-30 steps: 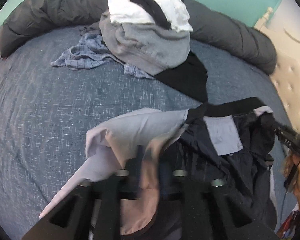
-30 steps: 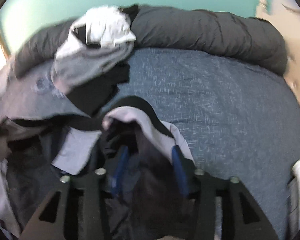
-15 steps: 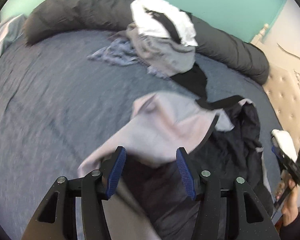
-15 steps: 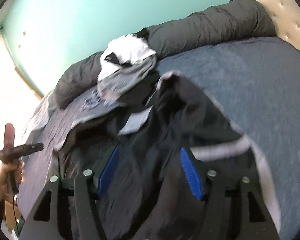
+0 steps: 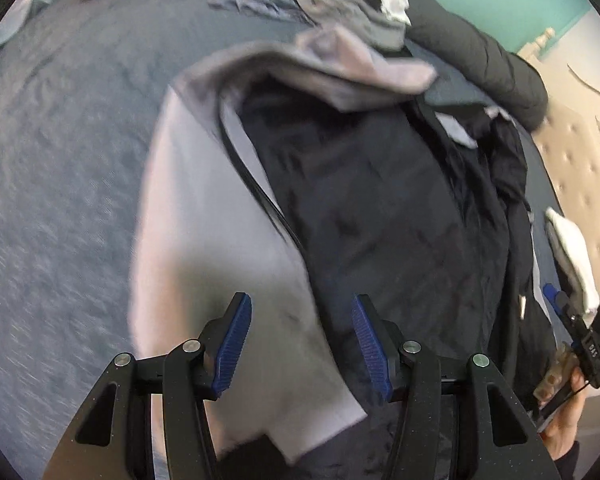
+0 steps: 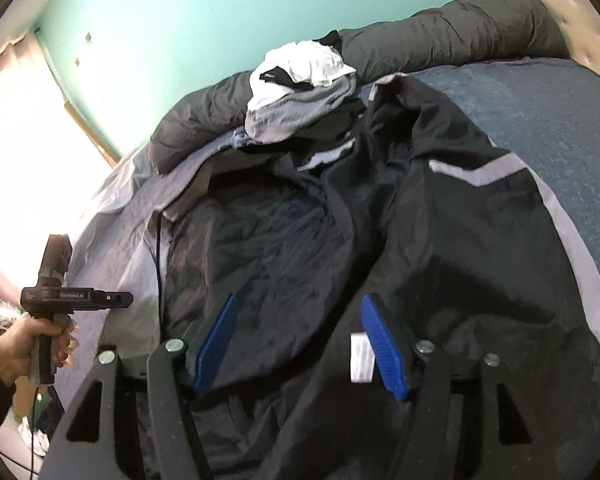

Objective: Fold clothes

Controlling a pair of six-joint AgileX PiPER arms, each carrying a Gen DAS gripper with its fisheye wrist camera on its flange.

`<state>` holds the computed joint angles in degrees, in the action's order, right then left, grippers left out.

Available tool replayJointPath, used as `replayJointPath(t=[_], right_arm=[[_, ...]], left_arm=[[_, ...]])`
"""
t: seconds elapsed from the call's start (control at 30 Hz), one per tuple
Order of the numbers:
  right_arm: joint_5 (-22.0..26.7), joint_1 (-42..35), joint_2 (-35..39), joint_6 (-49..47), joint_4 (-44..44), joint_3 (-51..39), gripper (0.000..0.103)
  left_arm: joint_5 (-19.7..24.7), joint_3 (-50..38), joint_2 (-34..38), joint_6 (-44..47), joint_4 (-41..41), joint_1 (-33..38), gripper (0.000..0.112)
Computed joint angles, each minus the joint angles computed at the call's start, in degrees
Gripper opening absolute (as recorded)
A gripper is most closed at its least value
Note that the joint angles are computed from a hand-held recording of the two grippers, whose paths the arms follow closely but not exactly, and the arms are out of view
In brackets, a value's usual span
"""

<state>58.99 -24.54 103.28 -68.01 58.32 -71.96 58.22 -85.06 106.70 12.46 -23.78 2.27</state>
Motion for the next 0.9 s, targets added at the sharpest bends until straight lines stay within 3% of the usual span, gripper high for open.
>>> replayJointPath(t=[0.4,0.47,0.53,0.67,0.73,0.9], right_arm=[[-3.3,-0.8,-0.1,-6.7,2.5,6.0,0.066],[-3.1,-0.7,0.5,-6.6,2.5,5.7,0.066],[-3.1,-0.7,0.8,-6.7,3.0,5.6,0.066],[-2.1,-0.6,1.1,-7.4,3.6,5.0,0.066],[-2.9,-0.6,0.5,-8.5,4.4,5.6,0.066],[0.7,-2.0,1.8,-7.9,5.4,4.4,0.066]], left_arm=[[-4.6,-1.3,4.6,-10.1,10.5,-8.1,0.057],[-5.1,-1.8,5.7,-10.6,10.5,-8.3,0.046],[-5.3,-2.4,6.6,-10.7,10.3,-8.4,0.019],[-4.7,-3.1,6.9,-9.5,9.9,-8.4,0.006],[-4.1,-3.6,6.6,-8.9,10.4,-8.5,0.004],[-2.4,-3.1,2.8,-5.2,6.1,-8.7,0.003]])
